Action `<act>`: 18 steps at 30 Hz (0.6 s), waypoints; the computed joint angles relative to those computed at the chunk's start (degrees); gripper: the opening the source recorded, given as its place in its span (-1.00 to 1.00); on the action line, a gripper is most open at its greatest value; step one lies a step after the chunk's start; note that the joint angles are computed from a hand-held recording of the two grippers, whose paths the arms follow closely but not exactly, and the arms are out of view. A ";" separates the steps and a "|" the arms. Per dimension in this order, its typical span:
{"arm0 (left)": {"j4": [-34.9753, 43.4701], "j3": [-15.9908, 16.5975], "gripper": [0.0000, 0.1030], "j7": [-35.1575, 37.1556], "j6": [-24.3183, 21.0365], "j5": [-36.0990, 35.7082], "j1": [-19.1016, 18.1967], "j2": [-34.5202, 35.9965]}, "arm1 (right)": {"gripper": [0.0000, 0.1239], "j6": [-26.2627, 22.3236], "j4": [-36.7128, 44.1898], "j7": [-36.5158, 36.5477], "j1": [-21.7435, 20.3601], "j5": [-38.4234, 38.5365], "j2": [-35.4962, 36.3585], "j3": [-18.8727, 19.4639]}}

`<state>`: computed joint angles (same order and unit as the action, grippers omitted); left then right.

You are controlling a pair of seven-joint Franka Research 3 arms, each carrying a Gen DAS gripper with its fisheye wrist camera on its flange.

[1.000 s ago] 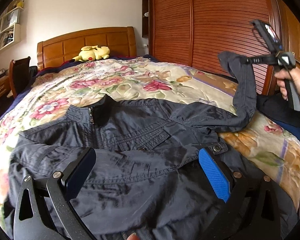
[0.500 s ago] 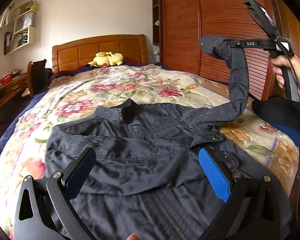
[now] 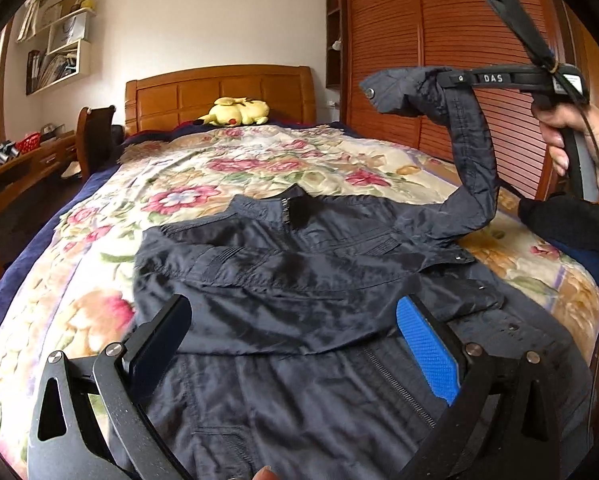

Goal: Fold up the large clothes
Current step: 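Lift the sleeve with the right gripper and lay it across the jacket front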

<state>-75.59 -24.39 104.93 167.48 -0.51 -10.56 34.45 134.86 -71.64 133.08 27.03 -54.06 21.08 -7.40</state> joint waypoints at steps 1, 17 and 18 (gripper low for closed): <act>-0.29 0.23 1.00 0.00 -0.03 0.01 0.35 -0.14 | -0.84 0.33 1.30 -0.79 -0.08 0.63 0.93 0.37; -8.80 1.03 1.00 -1.78 4.35 -0.44 6.51 -5.05 | -0.84 13.92 0.00 -10.75 0.33 12.39 2.58 0.50; -9.00 1.08 1.00 -2.08 4.47 -0.33 6.71 -5.11 | -0.84 14.58 -0.36 -11.23 0.21 13.31 2.59 0.56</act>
<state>-84.59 -23.31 102.85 171.94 -0.83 -3.85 29.35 149.44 -72.00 121.85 27.24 -40.75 23.66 -6.83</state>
